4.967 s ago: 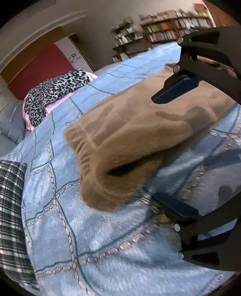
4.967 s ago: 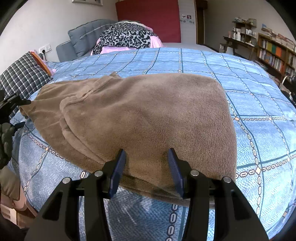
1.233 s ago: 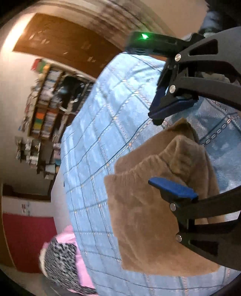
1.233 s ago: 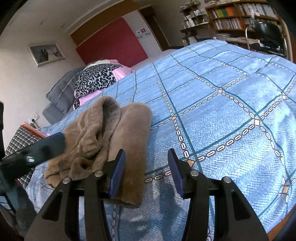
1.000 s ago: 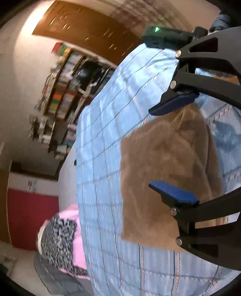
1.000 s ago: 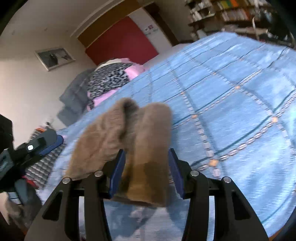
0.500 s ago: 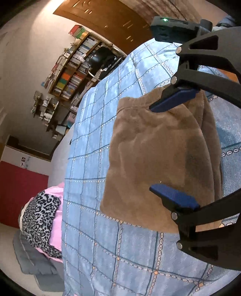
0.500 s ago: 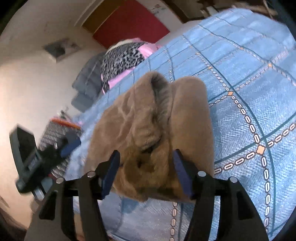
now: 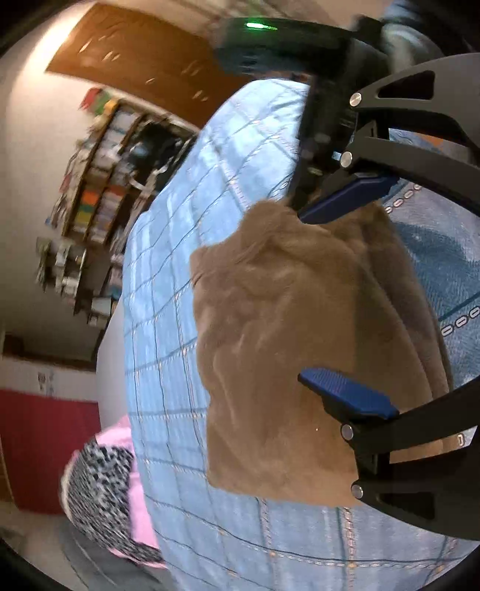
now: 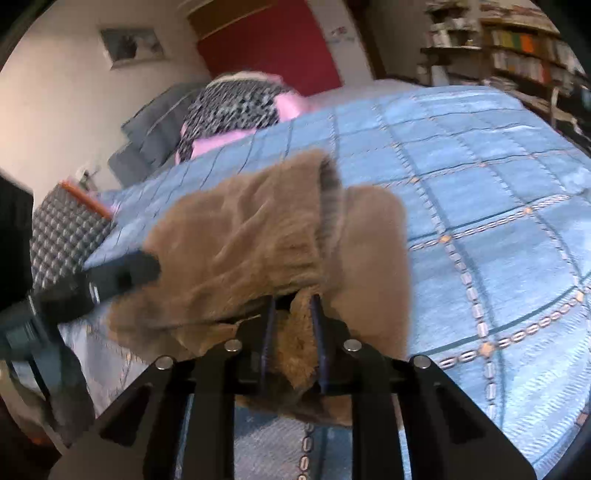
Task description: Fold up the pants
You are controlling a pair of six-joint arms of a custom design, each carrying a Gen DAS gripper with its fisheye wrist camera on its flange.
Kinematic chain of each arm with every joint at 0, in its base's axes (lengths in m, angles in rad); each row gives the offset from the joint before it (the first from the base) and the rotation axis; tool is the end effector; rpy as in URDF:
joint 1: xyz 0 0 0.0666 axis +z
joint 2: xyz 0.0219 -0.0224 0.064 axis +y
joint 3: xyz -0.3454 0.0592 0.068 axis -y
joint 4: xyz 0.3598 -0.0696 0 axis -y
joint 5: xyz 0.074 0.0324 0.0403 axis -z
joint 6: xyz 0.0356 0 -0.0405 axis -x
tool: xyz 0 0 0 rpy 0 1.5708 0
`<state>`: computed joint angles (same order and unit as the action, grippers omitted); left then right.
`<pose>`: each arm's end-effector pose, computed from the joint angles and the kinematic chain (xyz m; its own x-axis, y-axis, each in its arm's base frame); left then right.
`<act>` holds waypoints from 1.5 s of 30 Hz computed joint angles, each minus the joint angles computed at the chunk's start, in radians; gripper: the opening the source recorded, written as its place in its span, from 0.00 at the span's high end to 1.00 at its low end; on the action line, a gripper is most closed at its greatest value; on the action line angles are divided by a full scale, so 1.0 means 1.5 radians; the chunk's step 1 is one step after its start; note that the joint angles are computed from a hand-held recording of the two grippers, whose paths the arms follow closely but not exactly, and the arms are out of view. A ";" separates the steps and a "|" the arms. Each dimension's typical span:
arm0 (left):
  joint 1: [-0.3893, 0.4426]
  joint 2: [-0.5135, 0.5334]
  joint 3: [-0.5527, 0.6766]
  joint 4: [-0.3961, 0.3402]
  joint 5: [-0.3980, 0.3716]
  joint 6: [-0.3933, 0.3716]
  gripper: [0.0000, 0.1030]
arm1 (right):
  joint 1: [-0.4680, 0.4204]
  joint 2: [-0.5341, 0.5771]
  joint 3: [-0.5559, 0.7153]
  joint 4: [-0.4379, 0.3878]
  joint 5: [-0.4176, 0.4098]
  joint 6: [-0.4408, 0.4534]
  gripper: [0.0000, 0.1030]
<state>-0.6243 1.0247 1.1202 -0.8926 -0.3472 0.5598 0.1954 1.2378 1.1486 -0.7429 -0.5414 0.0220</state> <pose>0.2776 -0.1856 0.4184 -0.6812 -0.1246 -0.7214 -0.0059 0.9863 -0.1648 0.3907 0.0956 0.3698 -0.7140 -0.1605 -0.6815 -0.5226 0.7700 0.3661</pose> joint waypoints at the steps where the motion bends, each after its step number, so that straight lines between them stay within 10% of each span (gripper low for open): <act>1: -0.005 0.004 0.001 0.002 -0.002 -0.010 0.21 | -0.011 -0.003 0.001 0.008 0.001 -0.015 0.84; 8: -0.032 0.076 0.018 -0.010 -0.054 -0.060 0.20 | -0.033 0.044 0.020 -0.015 -0.044 -0.027 0.82; 18: -0.019 0.046 -0.005 0.004 -0.023 -0.043 0.20 | -0.096 0.104 0.059 -0.001 -0.275 -0.172 0.40; 25: -0.016 0.023 -0.020 0.009 -0.016 -0.034 0.20 | -0.041 0.137 0.092 -0.059 -0.186 -0.137 0.40; 31: 0.006 -0.003 -0.030 0.012 0.011 -0.016 0.20 | -0.007 0.111 0.092 -0.057 -0.119 -0.083 0.76; 45: 0.080 -0.035 -0.074 0.025 0.041 0.029 0.15 | -0.070 0.066 0.034 -0.015 -0.081 -0.008 0.77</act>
